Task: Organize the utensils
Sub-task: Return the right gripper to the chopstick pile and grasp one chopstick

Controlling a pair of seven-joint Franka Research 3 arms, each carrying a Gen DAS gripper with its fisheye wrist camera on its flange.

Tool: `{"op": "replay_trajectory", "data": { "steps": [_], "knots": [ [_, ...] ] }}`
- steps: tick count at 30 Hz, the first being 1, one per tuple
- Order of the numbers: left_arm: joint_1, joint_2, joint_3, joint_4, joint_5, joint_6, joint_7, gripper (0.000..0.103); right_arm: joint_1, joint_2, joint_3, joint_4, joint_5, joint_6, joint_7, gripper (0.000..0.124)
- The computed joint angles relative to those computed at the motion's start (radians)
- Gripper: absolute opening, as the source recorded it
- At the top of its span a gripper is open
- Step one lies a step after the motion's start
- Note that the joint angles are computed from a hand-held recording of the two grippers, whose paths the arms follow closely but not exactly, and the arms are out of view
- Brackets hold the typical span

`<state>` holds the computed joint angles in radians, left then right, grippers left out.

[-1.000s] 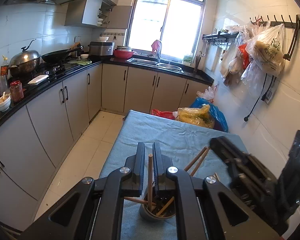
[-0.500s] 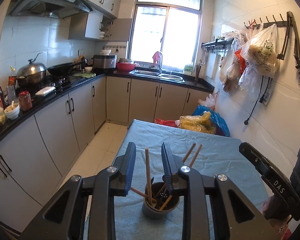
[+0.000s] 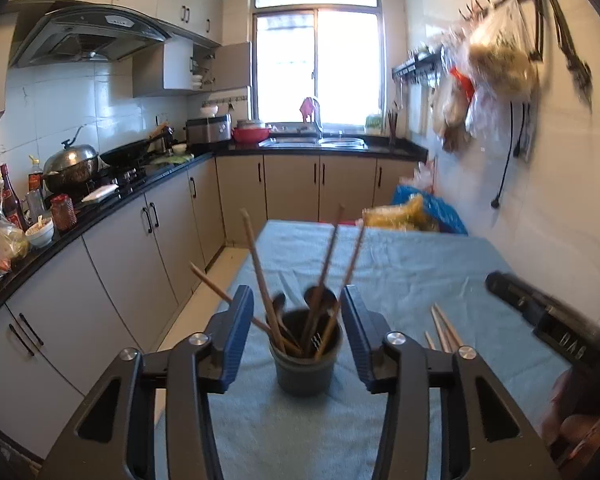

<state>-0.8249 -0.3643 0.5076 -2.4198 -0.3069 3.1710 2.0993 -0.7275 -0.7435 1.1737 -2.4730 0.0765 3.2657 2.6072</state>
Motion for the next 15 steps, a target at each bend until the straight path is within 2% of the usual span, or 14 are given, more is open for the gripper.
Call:
{"op": "replay_trajectory", "data": {
  "steps": [5,12,15],
  "knots": [
    [0.1,0.026,-0.115,-0.05,0.057,0.026,-0.047,0.046,0.083,-0.039,-0.061,-0.088,0.019,-0.024,0.025,0.04],
    [0.175,0.04,-0.211,-0.098,0.153,0.031,-0.118,0.047,0.155,-0.065,-0.12,-0.171,0.018,-0.033,0.071,0.04],
    [0.184,0.048,-0.229,-0.103,0.185,0.021,-0.142,0.049,0.169,-0.069,-0.132,-0.187,0.013,-0.036,0.086,0.04]
  ]
}}
